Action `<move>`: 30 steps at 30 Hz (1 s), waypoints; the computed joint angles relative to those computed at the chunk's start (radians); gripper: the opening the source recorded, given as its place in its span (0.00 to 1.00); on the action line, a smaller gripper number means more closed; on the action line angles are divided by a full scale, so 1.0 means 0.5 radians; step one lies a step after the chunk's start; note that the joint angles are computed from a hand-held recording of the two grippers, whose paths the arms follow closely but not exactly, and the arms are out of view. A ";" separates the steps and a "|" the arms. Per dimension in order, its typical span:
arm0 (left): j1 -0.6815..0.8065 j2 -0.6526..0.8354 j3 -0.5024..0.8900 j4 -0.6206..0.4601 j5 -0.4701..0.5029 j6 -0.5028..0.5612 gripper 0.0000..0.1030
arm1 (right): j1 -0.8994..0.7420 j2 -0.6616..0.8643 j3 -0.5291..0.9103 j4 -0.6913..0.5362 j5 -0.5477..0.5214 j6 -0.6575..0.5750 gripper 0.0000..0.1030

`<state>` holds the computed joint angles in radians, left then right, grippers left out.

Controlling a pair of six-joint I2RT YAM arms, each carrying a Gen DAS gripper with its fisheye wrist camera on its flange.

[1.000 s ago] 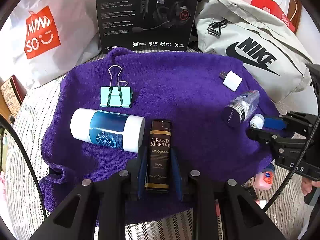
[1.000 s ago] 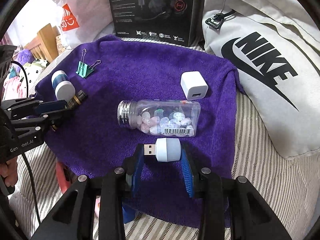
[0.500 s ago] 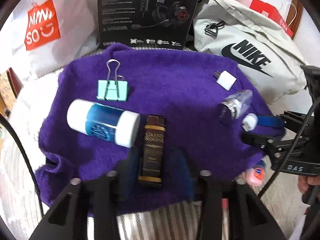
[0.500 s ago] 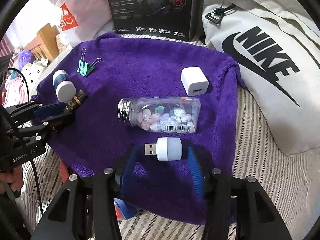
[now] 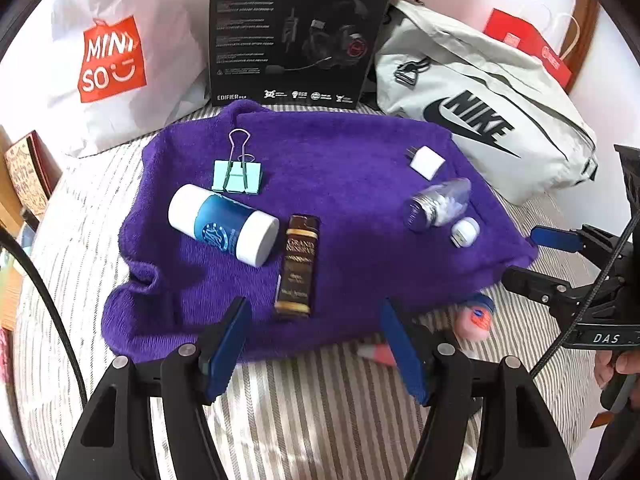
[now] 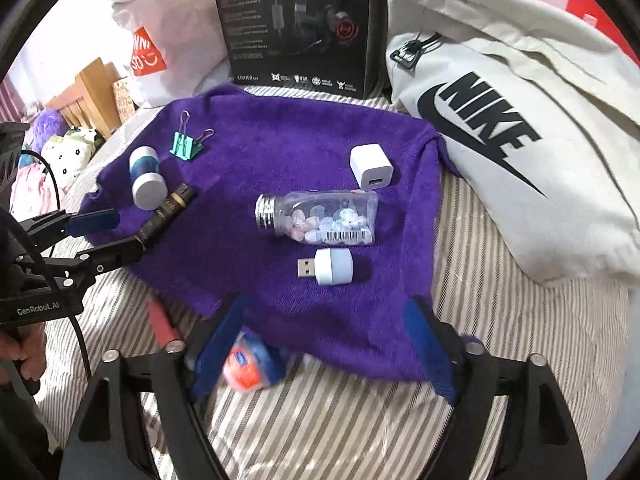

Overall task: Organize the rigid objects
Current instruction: 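Grasp the pink tube with the left tool while the right tool approaches the Vaseline tin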

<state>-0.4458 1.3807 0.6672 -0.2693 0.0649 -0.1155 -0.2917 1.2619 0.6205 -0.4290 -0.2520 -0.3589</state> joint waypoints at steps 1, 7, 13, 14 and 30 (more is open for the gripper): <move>-0.017 -0.037 -0.014 -0.018 -0.020 -0.005 0.64 | -0.014 -0.053 -0.018 -0.029 -0.007 -0.007 0.82; -0.098 -0.264 -0.126 -0.124 -0.100 -0.064 0.64 | -0.155 -0.383 -0.122 -0.256 -0.100 -0.055 0.83; -0.138 -0.430 -0.268 -0.210 -0.115 -0.127 0.64 | -0.389 -0.602 -0.204 -0.475 -0.225 -0.176 0.83; -0.147 -0.458 -0.290 -0.221 -0.098 -0.142 0.64 | -0.445 -0.639 -0.219 -0.525 -0.257 -0.217 0.83; -0.316 0.113 -0.144 0.162 0.040 -0.718 0.64 | -0.944 -0.856 -0.305 -0.966 -0.528 -0.723 0.83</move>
<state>-0.6040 1.4370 0.5952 -0.1884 0.0848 -0.4743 -0.7639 0.8340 0.4681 -0.9122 -0.5159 -0.7206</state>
